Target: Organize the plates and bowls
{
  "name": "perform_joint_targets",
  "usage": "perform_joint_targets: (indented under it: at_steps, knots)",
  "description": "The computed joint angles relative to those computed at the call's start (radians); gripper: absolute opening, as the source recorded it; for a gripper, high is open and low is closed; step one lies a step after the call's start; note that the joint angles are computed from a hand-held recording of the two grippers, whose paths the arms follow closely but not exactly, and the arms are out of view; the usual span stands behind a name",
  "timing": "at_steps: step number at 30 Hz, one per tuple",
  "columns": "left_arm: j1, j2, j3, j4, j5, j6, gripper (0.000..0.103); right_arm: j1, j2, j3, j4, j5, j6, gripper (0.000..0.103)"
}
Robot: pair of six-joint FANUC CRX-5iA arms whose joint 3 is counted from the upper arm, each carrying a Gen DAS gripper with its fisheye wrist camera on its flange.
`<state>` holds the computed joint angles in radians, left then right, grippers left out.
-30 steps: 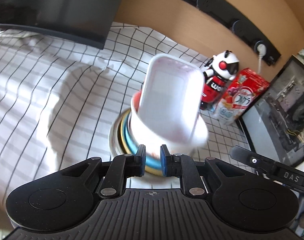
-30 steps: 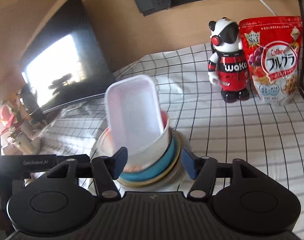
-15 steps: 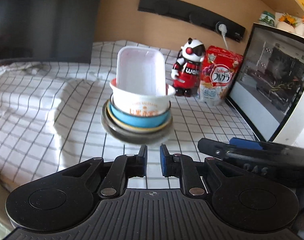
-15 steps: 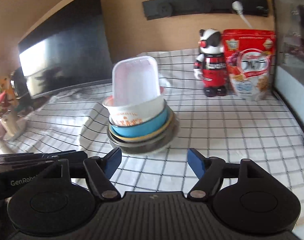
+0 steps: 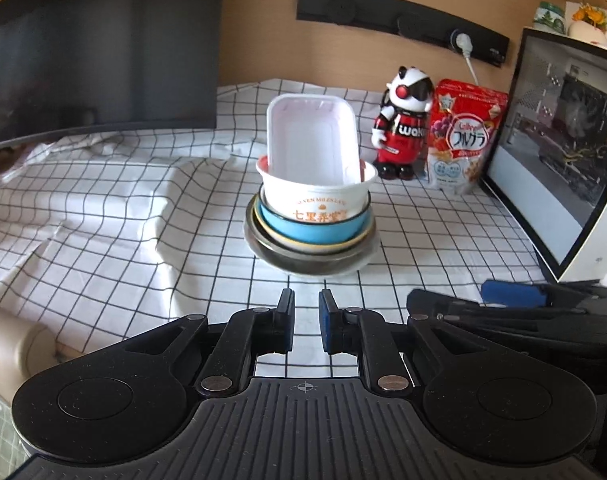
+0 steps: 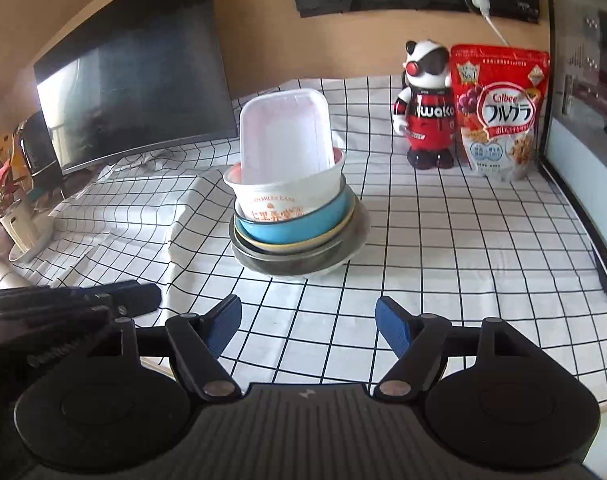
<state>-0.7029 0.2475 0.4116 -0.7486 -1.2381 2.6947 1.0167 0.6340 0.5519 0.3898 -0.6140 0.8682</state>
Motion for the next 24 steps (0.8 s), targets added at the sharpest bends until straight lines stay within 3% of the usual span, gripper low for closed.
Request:
perform_joint_targets:
  at_steps: [24]
  knots:
    - [0.023,0.009,0.002,0.037,0.006,-0.035,0.016,-0.003,0.024,0.052,-0.028,-0.029,0.046,0.075]
